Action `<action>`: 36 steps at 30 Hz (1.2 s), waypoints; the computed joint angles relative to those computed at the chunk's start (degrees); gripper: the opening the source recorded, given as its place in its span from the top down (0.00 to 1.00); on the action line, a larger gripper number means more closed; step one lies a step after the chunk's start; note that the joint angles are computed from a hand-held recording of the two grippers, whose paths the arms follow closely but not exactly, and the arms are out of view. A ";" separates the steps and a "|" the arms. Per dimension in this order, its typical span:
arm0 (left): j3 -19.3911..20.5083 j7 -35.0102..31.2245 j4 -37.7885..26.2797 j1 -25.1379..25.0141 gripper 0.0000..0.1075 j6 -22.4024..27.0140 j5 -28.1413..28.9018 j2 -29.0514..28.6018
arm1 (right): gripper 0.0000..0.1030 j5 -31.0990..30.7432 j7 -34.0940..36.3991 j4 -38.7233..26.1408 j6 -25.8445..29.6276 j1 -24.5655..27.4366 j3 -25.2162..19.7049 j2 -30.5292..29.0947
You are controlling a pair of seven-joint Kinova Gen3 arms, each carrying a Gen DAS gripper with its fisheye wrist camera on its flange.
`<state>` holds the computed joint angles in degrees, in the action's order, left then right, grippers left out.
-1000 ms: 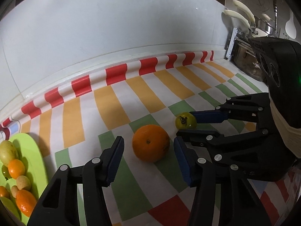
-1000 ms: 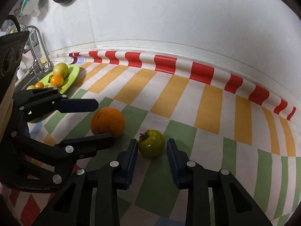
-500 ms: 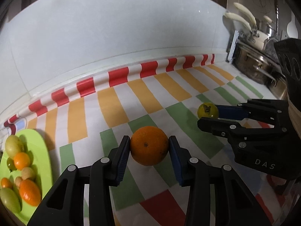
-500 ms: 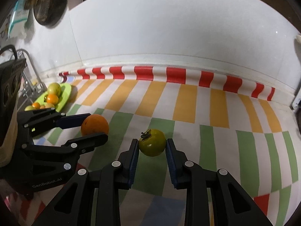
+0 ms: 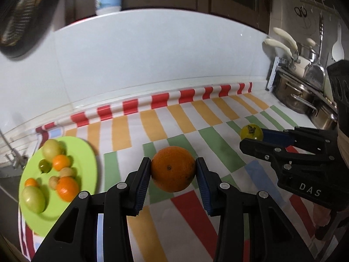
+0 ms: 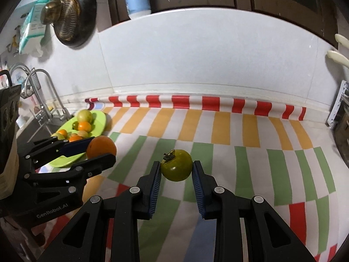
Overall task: Organize fruits
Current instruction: 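Carry both fruits onto the green plate and open both tools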
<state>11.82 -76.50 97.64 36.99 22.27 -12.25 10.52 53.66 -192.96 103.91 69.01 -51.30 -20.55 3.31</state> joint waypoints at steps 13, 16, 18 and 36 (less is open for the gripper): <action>1.61 9.17 8.05 -3.75 0.62 -0.05 -5.60 -9.70 | 0.71 2.77 0.27 -6.31 4.92 -6.27 -0.73 3.35; 2.66 9.10 9.34 -5.90 0.62 0.00 -5.28 -11.39 | 0.71 3.59 1.43 -8.41 5.57 -7.77 -0.18 4.71; 3.21 8.55 9.98 -7.25 0.62 0.02 -4.72 -12.33 | 0.71 4.00 1.94 -9.53 5.59 -8.64 0.34 5.39; 3.49 2.62 12.36 -16.87 0.62 0.94 -0.57 -15.36 | 0.71 2.48 12.95 -18.51 -3.96 -9.61 6.65 12.04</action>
<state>15.31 -73.88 110.00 20.12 23.21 -12.82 -4.84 56.14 -180.00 85.40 65.05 -60.90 -13.90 15.35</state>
